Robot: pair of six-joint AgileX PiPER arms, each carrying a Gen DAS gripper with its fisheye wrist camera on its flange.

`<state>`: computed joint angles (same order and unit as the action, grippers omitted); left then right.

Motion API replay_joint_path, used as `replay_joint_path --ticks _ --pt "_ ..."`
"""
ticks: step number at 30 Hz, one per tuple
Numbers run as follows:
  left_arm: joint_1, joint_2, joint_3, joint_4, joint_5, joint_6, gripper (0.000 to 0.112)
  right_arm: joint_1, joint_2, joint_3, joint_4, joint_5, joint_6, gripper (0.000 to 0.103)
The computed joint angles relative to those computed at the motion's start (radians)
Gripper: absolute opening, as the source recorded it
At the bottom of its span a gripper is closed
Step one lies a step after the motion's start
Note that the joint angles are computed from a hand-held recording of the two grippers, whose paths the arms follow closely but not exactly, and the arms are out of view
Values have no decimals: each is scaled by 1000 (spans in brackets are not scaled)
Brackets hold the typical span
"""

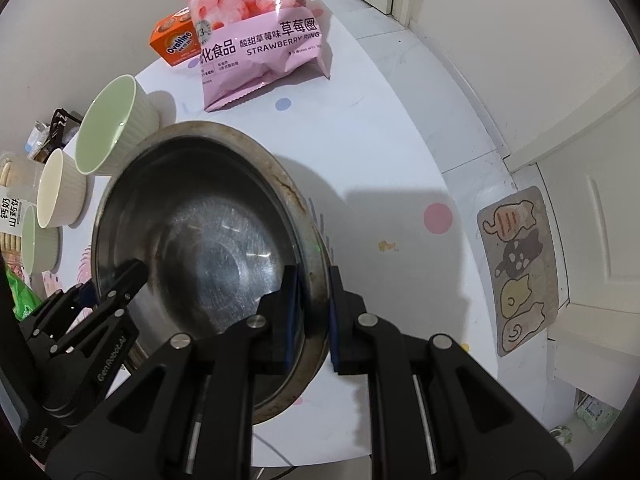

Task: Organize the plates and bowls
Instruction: 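Lower the steel bowl onto the table and open both grippers, then withdraw both grippers from the steel bowl and raise them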

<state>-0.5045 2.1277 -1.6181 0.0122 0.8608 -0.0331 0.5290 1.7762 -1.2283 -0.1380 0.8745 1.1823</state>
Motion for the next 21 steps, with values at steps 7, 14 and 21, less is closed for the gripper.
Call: replay_joint_path --ticks 7,14,21 --pt "32 -21 33 -106 -31 45 81 25 1 -12 -45 19 51 88" --pt "52 -82 66 -113 -27 58 103 71 5 -69 -71 108 69 103" --pt "125 -232 190 -127 -103 91 103 143 -7 -162 -172 171 159 103"
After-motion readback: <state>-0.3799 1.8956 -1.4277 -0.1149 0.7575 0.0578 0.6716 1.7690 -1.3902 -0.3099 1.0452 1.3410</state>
